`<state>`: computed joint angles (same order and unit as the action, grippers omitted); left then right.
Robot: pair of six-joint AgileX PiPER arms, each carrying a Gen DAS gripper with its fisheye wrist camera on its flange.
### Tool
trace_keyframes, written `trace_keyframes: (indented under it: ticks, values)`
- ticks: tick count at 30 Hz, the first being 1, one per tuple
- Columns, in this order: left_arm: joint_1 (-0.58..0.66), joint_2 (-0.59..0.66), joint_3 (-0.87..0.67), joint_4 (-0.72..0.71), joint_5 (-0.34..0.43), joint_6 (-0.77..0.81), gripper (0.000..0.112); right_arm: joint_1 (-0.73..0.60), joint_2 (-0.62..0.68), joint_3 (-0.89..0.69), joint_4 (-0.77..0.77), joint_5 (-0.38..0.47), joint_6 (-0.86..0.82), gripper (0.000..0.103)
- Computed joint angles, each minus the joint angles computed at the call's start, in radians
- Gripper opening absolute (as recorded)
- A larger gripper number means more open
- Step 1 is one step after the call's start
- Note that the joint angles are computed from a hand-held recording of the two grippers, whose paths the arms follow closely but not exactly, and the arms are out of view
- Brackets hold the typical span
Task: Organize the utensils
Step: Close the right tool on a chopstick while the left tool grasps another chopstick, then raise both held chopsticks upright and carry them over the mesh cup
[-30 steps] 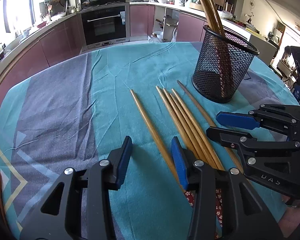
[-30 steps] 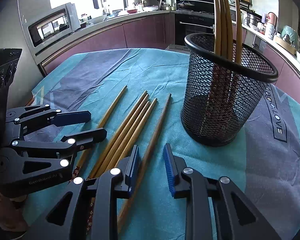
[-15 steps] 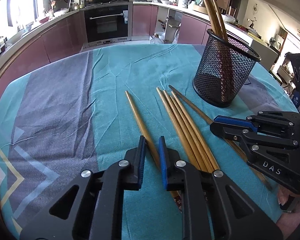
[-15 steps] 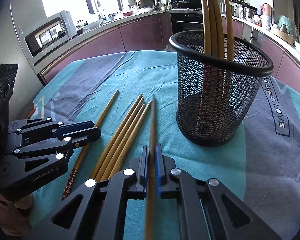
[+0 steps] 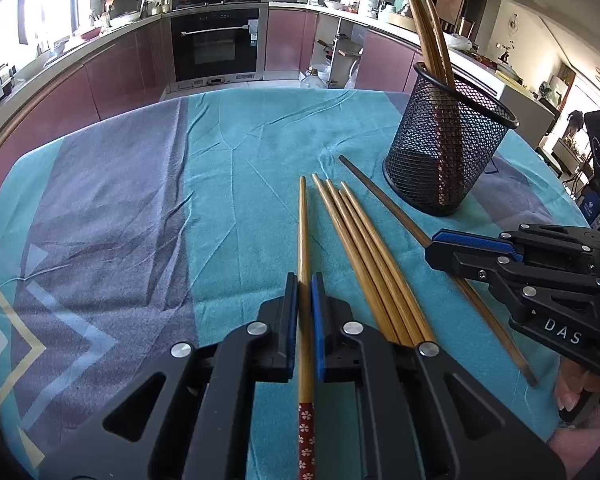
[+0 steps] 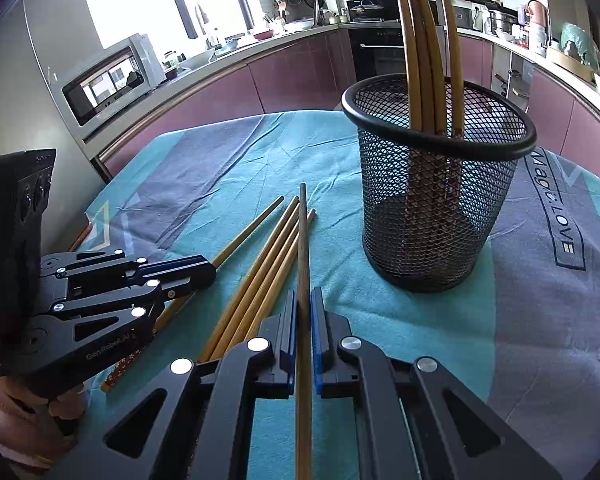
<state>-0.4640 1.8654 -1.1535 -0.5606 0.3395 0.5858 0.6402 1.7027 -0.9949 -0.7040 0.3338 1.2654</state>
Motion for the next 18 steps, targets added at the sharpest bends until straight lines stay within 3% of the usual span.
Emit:
trace_keyframes:
  ticks: [9,18]
  values:
    - [0.008,-0.023,0.011,-0.037,-0.001,0.036,0.008,0.000,-0.042,0.030,-0.040,-0.033,0.036,0.005]
    - [0.049,-0.070,0.029,-0.192,0.046,0.186,0.008,0.007,-0.097,0.053,-0.090,-0.036,0.074,0.005]
